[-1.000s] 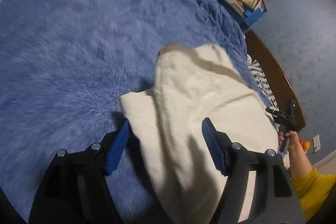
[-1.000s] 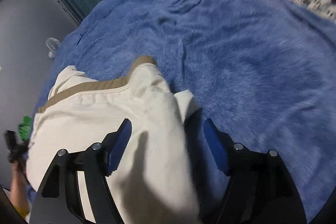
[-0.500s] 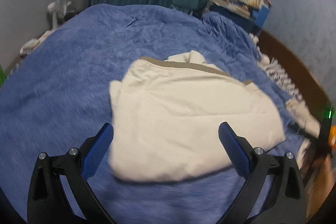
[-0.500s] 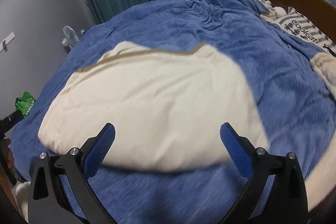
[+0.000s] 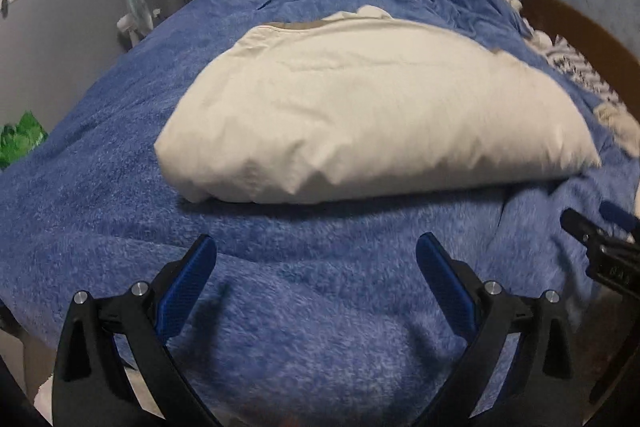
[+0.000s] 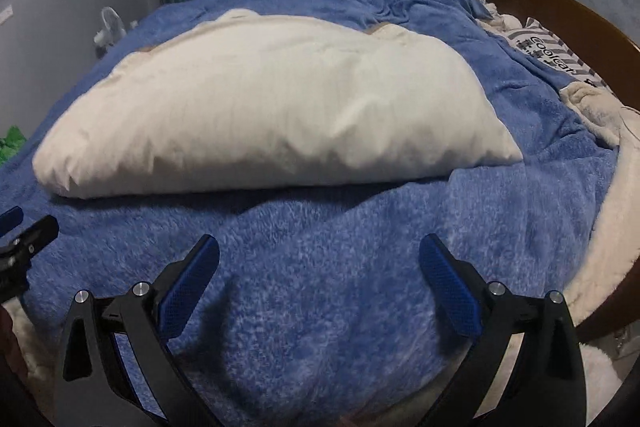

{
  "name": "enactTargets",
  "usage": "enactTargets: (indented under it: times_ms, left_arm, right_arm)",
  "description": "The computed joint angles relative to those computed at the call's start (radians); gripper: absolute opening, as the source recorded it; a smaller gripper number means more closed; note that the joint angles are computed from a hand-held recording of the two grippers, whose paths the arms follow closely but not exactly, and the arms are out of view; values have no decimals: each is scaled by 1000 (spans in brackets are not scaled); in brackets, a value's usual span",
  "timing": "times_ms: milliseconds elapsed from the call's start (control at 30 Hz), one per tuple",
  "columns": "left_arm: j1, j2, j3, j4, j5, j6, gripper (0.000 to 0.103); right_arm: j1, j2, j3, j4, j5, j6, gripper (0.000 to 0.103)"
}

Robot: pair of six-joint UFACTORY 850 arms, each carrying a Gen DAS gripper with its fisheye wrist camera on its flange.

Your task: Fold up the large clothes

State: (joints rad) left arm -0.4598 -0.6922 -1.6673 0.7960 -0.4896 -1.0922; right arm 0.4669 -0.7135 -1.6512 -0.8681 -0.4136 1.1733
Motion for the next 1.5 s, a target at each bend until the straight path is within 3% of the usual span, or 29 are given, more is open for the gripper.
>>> enactTargets:
  times_ms: [100,267,367,500,1500]
  left_arm:
    - [-24,-31,-38,85,-102,-62,95]
    - [-7,-9,-9,-17,5,9,95]
    - [-12,-23,-24,-2,-21,11,95]
    - [-4,-27,-30,-73,-8,62,95]
    - [-2,-14,-11,-109,17,101,95]
  right_arm:
    - [10,4,8,-81,-13,52,96]
    - [3,-1,3,-31,2,21,96]
    - [5,-4,-2,-47,-5,36,96]
    - [7,-12,-12,-19,-10,2,96]
    - [11,-36,-51,25,-46,-31,96]
